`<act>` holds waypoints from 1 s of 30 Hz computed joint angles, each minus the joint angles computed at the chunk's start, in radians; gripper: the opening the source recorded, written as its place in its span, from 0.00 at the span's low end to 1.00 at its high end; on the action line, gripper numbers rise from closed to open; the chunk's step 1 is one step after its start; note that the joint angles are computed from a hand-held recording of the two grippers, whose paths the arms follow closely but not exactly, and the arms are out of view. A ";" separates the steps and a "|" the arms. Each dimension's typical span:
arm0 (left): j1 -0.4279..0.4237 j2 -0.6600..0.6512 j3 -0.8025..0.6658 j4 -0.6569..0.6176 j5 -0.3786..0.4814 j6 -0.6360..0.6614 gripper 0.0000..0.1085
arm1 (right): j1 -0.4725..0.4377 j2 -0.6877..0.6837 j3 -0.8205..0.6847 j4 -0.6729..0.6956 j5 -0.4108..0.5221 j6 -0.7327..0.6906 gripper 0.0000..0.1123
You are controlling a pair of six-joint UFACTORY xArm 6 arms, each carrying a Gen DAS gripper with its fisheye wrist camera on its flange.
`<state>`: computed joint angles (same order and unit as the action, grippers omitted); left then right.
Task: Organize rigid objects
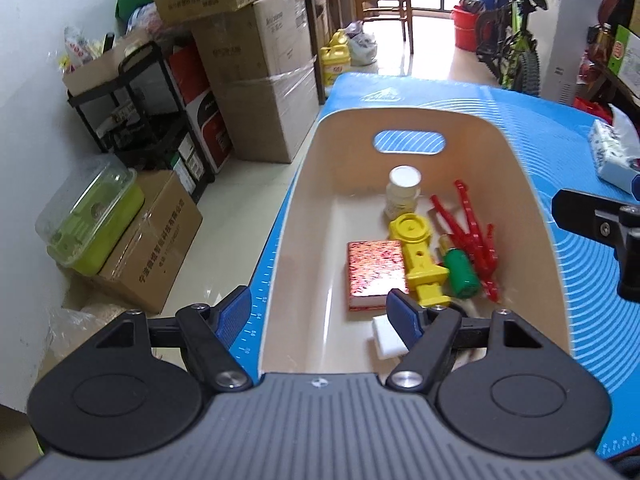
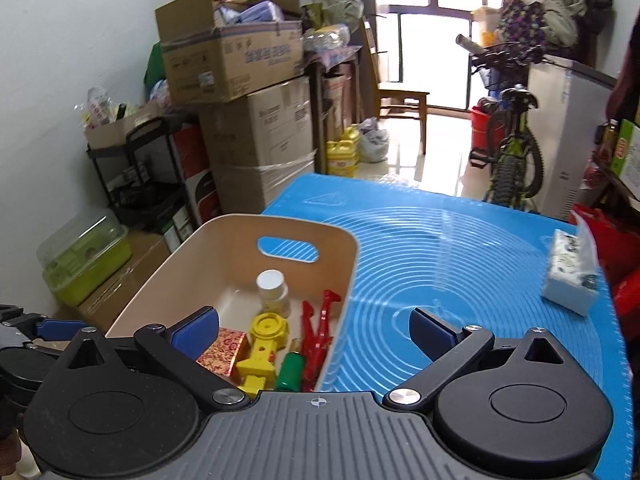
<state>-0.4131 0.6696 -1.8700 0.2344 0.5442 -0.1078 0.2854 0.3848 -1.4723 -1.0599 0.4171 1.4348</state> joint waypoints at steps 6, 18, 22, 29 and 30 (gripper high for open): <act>-0.020 -0.111 0.142 0.009 -0.063 -0.025 0.72 | 0.022 -0.134 0.130 -0.071 0.067 0.089 0.90; -0.076 -0.353 0.432 0.070 -0.148 -0.092 0.74 | 0.087 -0.433 0.411 -0.120 0.167 0.165 0.90; -0.095 -0.427 0.511 0.130 -0.158 -0.151 0.75 | 0.116 -0.530 0.491 -0.136 0.207 0.192 0.90; -0.127 -0.539 0.633 0.226 -0.193 -0.257 0.75 | 0.178 -0.683 0.616 -0.141 0.291 0.226 0.90; -0.131 -0.555 0.653 0.241 -0.207 -0.275 0.75 | 0.188 -0.703 0.633 -0.139 0.305 0.225 0.90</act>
